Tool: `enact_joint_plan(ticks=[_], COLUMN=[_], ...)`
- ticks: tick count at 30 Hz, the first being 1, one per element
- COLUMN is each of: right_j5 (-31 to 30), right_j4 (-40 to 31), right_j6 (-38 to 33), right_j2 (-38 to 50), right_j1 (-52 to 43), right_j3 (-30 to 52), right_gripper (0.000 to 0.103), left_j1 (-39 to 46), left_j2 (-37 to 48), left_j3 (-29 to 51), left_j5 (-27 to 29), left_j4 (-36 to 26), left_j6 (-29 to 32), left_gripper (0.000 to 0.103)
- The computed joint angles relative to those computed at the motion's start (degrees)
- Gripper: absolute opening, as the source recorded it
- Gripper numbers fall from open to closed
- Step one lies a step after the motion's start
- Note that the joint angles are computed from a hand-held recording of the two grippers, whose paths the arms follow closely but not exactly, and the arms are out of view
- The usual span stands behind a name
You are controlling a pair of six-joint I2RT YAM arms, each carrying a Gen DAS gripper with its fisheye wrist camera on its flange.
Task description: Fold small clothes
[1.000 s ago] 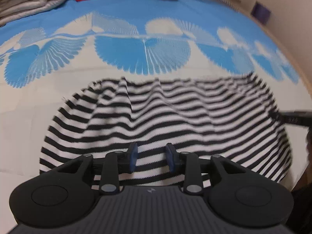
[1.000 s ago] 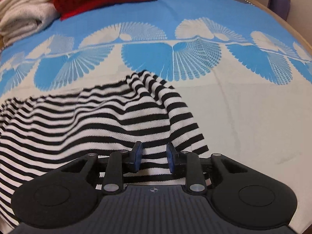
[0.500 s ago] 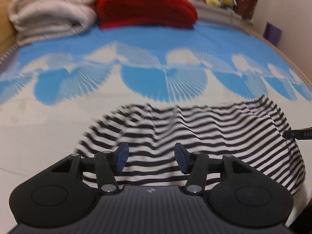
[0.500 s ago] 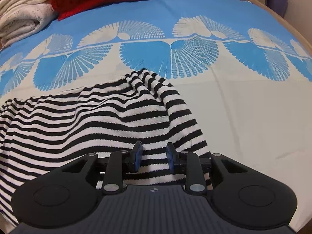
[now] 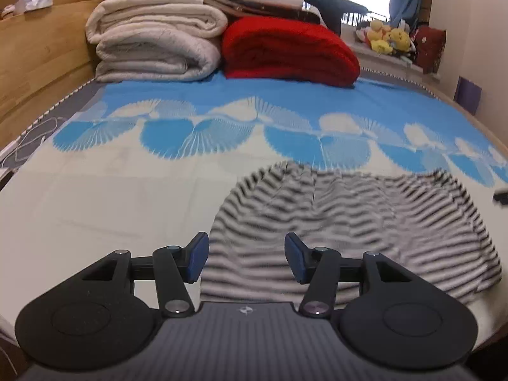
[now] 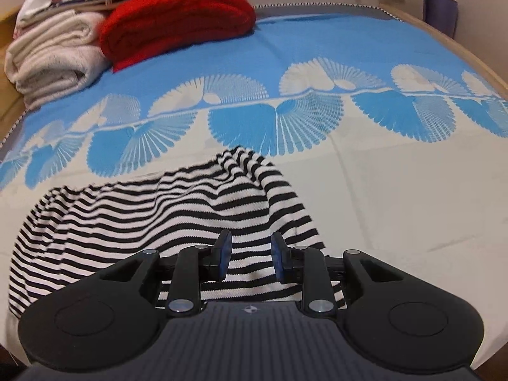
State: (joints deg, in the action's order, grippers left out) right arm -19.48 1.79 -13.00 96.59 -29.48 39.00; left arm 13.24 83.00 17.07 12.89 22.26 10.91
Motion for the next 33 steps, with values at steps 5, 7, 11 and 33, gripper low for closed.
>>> enact_joint_plan(ticks=[5, 7, 11, 33], right_j5=[-3.14, -3.85, -5.05, -9.08], right_j4=[-2.74, -3.28, -4.42, -6.23], right_j6=[-0.60, -0.75, -0.43, -0.89], right_j2=[-3.05, -3.96, -5.17, -7.42], right_j1=[-2.94, -3.66, -4.96, -11.80], right_j3=[0.20, 0.40, 0.93, 2.29], right_gripper=[0.046, 0.046, 0.046, 0.046], left_j1=[3.26, 4.91, 8.07, 12.65], left_j2=[-1.93, -1.28, 2.26, 28.78], left_j3=[-3.83, -3.97, -1.26, 12.18], left_j5=[2.94, 4.96, 8.84, 14.32], left_j4=[-0.75, -1.34, -5.19, -7.42], left_j6=[0.99, -0.04, -4.88, -28.53], left_gripper=[0.051, 0.051, 0.050, 0.052])
